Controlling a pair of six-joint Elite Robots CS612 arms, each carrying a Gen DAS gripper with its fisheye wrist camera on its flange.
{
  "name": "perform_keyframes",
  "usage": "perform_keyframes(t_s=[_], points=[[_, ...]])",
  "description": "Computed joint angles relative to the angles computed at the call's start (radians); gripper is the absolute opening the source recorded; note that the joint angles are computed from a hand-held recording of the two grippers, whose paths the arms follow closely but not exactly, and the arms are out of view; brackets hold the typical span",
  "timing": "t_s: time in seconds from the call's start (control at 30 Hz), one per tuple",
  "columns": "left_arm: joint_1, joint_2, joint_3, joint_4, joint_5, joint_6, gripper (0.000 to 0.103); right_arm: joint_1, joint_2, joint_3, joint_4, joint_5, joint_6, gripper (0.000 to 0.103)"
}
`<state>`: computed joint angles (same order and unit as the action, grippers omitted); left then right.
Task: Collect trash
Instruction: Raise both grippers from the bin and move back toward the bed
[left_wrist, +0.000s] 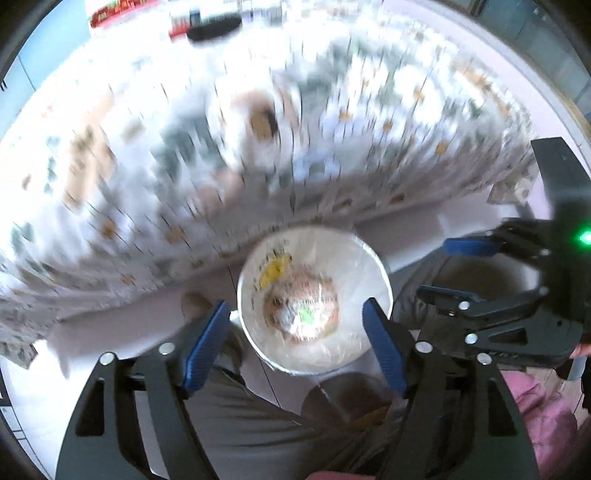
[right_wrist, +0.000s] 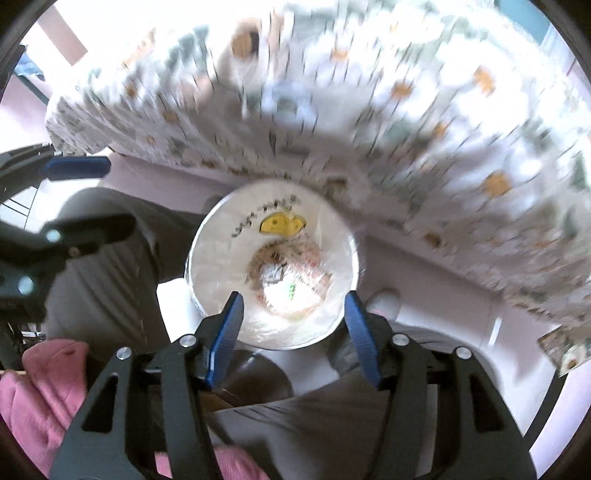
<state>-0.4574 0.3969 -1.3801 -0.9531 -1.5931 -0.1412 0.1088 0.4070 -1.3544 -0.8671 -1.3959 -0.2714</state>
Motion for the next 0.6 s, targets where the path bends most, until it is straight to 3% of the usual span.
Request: perform_keyframes(t_s=[0.3, 0.5, 0.6], points=[[0.012, -0.063, 0.041, -0.135, 0.038, 0.041, 0.084, -0.020, -0.074, 0.020, -0.127, -0.020, -0.045, 0.067], [0.018, -0.106, 0.111, -0.190, 0.107, 0.094, 0.084, -0.026, -0.118, 0.076, -0.230, -0.022, -0.065, 0.069], [0.032, -0.124, 0.152, -0.211, 0.090, 0.087, 0.084, -0.026, -0.141, 0.123, -0.276, -0.026, -0.066, 0.069]])
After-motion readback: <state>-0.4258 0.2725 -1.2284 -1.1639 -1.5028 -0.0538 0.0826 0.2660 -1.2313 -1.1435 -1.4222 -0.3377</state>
